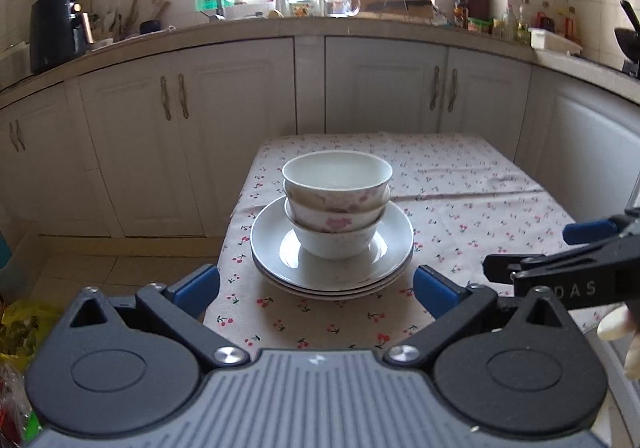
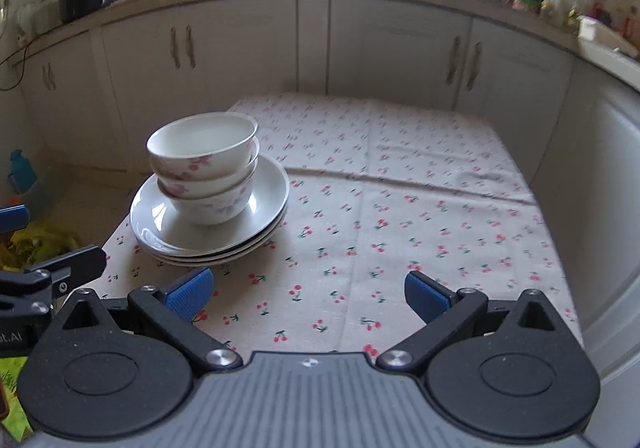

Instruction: Organize plates and bowls

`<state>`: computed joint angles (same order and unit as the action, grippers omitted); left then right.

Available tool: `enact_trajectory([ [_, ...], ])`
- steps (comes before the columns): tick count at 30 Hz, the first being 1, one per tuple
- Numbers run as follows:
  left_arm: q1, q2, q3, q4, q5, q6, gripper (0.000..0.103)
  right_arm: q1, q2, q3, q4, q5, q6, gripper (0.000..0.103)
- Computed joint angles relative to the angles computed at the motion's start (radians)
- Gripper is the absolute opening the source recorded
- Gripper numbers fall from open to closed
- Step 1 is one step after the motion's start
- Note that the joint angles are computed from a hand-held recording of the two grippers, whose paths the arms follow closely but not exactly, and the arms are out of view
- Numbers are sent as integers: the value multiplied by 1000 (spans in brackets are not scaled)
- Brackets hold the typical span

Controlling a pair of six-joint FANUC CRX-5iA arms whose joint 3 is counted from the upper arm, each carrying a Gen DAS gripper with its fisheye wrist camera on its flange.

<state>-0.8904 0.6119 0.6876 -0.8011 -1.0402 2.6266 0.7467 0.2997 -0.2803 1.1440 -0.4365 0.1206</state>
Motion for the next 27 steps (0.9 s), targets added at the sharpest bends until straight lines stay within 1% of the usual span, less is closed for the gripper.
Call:
enact_trajectory([
  [4,-20,-1,7,-27,-11,44,102,-26,-48,-69,171,27,-182,103],
  [10,-47,0,18,-75,-32,86,102,-45,-76,-114,317,37,-328,103],
  [16,-52,8,29,-76,-55,98,102,-49,-80,-130,374,35,-381,103],
  [20,-54,6,29,-83,-61,107,102,-47,-81,-129,365,39,-368,103],
  [23,-55,8,33,-86,-66,106,102,-47,-81,-131,385,32,-383,103],
  [27,-47,7,32,-65,-59,97,102,-44,-82,-130,378,26,-378,103],
])
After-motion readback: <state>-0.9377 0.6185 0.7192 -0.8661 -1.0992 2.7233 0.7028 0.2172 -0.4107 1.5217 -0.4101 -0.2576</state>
